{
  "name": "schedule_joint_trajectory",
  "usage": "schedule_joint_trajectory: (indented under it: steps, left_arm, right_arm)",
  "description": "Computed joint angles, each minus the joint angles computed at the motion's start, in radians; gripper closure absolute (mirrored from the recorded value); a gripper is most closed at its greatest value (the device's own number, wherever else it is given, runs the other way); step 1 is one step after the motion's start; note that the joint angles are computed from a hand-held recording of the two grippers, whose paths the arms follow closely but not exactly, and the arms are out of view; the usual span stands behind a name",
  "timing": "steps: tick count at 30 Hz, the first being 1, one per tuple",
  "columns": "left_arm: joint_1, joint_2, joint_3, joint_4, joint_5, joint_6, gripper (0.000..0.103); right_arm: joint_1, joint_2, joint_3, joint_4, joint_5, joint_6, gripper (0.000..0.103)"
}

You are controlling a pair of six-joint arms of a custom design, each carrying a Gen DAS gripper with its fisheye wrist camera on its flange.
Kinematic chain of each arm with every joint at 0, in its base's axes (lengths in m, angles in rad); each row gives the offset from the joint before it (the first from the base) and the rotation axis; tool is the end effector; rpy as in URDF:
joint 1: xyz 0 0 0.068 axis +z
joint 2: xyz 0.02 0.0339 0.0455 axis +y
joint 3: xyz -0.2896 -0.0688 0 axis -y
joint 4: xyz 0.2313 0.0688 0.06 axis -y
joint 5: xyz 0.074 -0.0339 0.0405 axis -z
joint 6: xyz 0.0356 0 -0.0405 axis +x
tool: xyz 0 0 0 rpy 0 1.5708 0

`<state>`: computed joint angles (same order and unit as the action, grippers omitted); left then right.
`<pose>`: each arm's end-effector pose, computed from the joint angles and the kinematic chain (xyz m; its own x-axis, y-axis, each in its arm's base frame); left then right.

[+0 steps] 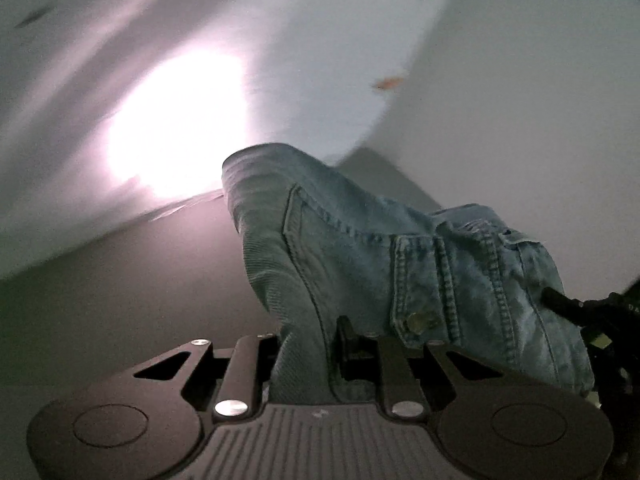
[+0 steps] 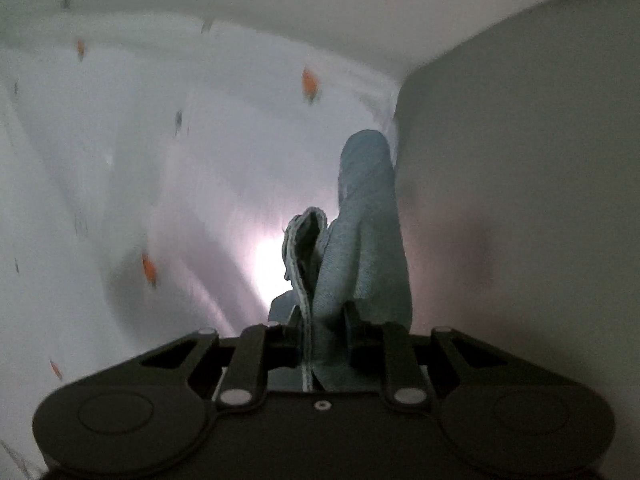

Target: Fold clothes

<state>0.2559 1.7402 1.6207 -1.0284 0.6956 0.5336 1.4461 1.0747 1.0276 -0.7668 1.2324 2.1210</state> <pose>0.3417 0.0658 0.3385 -0.7290 0.2129 -0.6506 0.5005 0.8141 -0.2944 0.0551 0.1694 0.3548 -0.1648 0.9602 -0.2255 0.2072 0.2572 0.9439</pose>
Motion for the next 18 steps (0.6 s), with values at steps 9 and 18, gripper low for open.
schedule_joint_trajectory:
  steps: [9,18]
  left_arm:
    - [-0.447,0.391,0.583,-0.082,-0.154,-0.043,0.084]
    - [-0.480,0.374,0.626,-0.209,-0.147,0.177,0.084]
  right_arm:
    - [-0.231,-0.381,-0.299,0.195,0.011,-0.149,0.081]
    - [-0.797,-0.500,-0.566,0.638,-0.394,-0.459,0.082]
